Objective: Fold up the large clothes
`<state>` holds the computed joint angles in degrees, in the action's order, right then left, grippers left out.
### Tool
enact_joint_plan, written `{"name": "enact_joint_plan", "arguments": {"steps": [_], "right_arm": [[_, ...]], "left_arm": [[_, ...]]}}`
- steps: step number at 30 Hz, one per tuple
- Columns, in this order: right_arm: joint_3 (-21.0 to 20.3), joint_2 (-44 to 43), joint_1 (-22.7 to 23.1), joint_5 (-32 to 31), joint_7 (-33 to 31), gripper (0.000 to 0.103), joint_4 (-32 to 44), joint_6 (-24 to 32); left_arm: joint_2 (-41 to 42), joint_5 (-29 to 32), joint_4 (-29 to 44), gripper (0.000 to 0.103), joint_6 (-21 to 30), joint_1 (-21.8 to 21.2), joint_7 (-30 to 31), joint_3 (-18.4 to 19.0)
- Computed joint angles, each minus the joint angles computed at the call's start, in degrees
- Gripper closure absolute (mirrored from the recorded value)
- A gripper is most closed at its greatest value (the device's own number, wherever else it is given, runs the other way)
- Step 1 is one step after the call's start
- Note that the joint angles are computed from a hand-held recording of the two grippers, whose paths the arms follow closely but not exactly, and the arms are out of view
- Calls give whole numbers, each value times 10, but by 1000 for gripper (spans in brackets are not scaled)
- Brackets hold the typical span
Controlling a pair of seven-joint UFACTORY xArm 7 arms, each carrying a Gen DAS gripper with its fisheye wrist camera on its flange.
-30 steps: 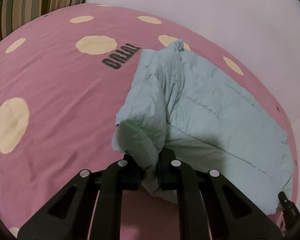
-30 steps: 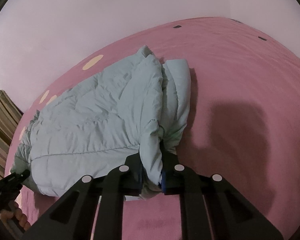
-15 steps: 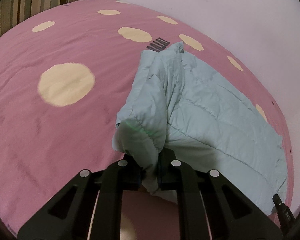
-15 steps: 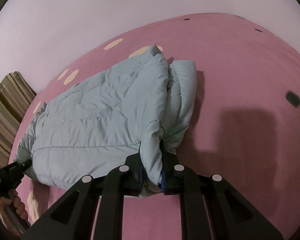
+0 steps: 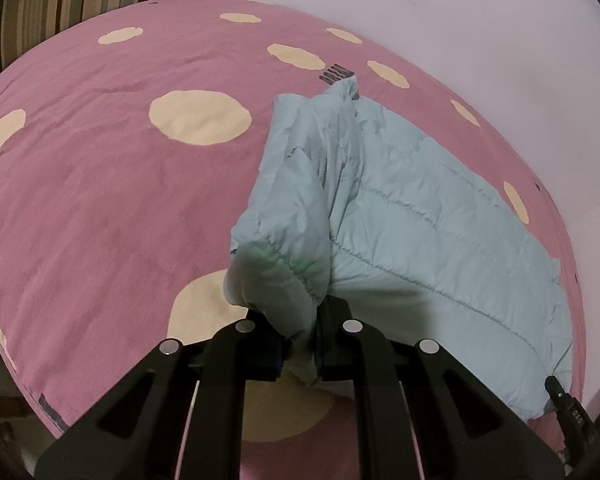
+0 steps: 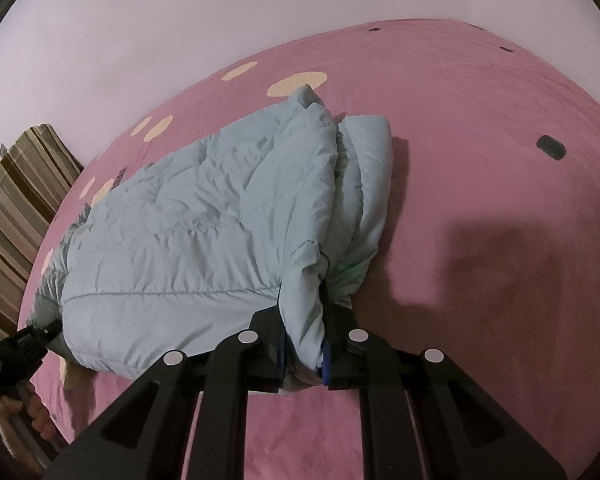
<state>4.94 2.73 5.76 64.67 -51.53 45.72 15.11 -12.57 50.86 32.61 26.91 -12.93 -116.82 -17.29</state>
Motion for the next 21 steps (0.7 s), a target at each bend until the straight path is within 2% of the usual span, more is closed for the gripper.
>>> {"name": "enact_joint_plan", "arguments": {"steps": [3, 5, 9, 13, 15, 18, 21], "right_arm": [[2, 2, 4, -13, 8, 89, -3, -12], [5, 4, 8, -38, 23, 88, -5, -28], [8, 3, 11, -80, 62, 78, -12, -46], [8, -8, 11, -112, 92, 72, -24, -53], [6, -19, 14, -125, 104, 71, -35, -57], [-2, -37, 19, -160, 130, 61, -55, -73], [-16, -56, 25, -177, 136, 61, -75, -82]], "left_arm": [[1, 4, -1, 90, 4, -1, -2, -2], [4, -8, 5, 86, 17, -8, 22, -1], [-6, -32, -1, 76, 23, -16, 47, 4], [-26, -57, -14, 46, 34, -20, 67, -2], [-43, -69, -25, 43, 36, -21, 79, -6], [-68, -91, -38, 36, 57, -24, 111, -14], [-100, -116, -54, 35, 74, -28, 140, -22]]}}
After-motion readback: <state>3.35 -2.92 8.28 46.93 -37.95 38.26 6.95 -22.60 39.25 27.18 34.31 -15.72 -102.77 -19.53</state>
